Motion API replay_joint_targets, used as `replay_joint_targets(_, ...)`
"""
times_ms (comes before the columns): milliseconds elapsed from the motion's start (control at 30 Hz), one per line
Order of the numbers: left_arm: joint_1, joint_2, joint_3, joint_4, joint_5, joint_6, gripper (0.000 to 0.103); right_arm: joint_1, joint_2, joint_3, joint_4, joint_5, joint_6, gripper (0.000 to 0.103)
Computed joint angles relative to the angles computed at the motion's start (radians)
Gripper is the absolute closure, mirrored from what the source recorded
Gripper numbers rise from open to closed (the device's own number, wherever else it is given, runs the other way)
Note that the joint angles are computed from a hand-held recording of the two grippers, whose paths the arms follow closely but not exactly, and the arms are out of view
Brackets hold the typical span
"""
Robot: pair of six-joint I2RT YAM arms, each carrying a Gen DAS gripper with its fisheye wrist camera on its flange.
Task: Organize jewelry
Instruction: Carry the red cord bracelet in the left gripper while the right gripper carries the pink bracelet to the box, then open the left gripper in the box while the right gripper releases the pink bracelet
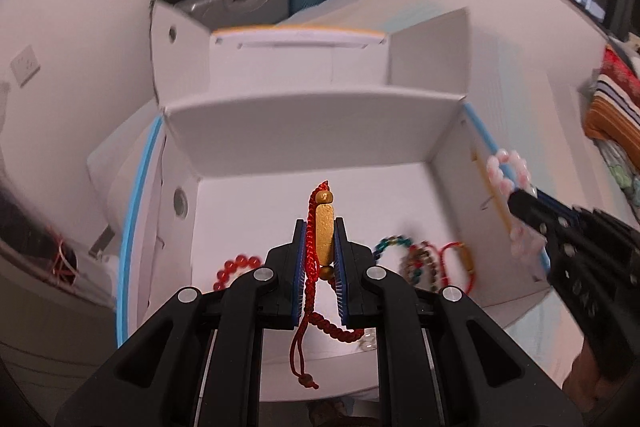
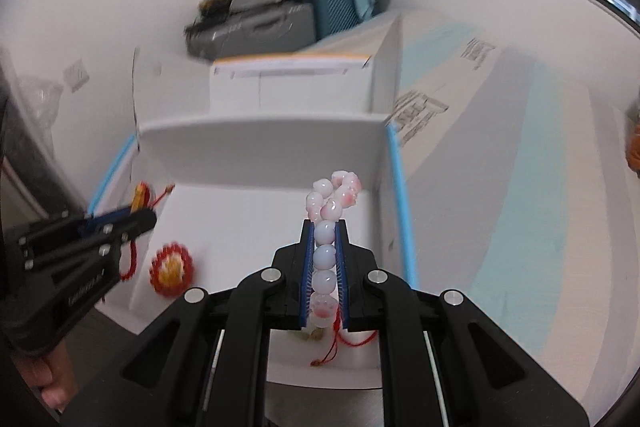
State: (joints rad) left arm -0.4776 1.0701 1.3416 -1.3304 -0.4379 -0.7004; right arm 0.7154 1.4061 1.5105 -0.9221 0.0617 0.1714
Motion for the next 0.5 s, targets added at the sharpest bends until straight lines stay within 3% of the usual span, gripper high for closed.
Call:
replay_joint_targets(233, 0.098, -0.005, -0.115, 0.03, 0.086, 0.033, 0.091, 0.033, 0.081, -0.014, -0.018, -0.005, 0.025, 0.094)
replay_joint_targets(500, 0.164, 0.001, -0.181, 0.038, 0.12, 0.075, 0.091, 0.016, 0.151, -0.004, -0.048, 0.004, 0.041, 0.094)
